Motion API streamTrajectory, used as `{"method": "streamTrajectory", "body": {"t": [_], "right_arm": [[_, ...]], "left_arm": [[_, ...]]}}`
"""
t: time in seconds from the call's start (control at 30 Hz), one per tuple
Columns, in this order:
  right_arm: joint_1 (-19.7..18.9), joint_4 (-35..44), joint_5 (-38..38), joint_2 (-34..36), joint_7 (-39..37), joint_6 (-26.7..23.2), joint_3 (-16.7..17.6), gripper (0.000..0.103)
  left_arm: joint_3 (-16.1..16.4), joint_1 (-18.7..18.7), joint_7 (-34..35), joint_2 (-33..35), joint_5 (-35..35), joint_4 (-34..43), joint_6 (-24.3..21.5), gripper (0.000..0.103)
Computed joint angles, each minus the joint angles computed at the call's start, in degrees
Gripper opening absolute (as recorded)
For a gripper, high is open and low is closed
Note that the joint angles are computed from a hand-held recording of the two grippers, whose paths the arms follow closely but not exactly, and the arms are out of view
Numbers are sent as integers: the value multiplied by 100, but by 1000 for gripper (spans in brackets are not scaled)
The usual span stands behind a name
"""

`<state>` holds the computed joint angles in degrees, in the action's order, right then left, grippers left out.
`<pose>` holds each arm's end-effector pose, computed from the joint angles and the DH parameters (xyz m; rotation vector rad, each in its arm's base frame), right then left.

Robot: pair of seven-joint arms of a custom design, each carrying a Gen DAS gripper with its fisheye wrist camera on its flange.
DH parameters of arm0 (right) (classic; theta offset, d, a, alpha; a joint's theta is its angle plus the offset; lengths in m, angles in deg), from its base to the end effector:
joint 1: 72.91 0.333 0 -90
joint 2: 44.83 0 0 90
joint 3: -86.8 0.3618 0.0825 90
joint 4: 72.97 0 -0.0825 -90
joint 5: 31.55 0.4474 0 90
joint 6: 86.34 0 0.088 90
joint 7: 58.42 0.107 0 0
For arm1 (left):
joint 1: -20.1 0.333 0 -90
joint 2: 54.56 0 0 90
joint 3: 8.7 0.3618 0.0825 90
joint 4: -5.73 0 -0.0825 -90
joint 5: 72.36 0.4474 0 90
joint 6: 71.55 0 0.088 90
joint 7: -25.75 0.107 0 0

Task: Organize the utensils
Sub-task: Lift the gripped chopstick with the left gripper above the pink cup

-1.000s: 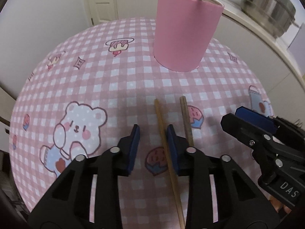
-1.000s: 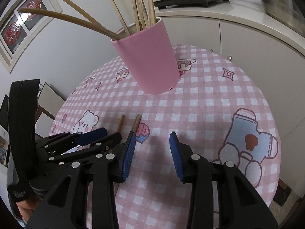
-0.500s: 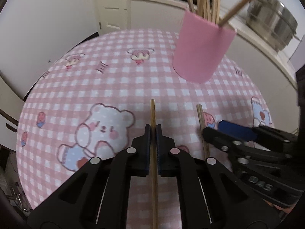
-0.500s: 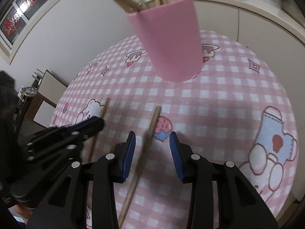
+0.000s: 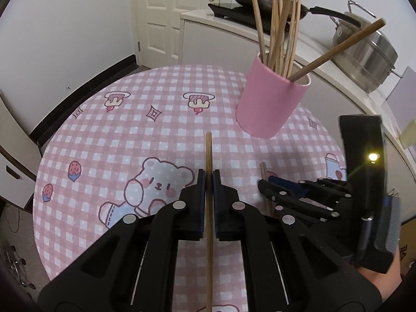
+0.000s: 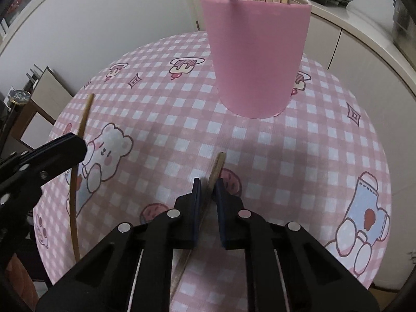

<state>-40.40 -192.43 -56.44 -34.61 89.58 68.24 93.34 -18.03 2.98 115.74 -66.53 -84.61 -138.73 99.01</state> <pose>0.5092 0.4282 0.3909 -1.9107 1.8810 -0.3032 0.4766 -0.2223 0.4306 -1.6513 2.1718 -0.8488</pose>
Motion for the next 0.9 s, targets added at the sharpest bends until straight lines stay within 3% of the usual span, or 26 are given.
{"method": "streamTrajectory", "body": {"t": [0.17,0.3,0.43,0.63,0.9], "right_arm": [[-73,-232,229,-125,8,436,21,7],[-65,-581,-152,-515,344,906,-36,5],[-157,-776,-1052,-926,1055,1169,1,5],[-645,-838,-2694,-1419,2476,1358,403,5],[-1170,-840,-4799,-2058,4138,995,980,5]], "left_arm": [[35,-84,3,-274,-39,-137,63,6],[125,-210,21,-572,-91,-271,171,6],[270,-411,54,-833,-164,-377,353,6],[438,-759,40,-1252,-141,-579,914,6],[384,-894,-367,-1558,271,-711,1424,6]]}}
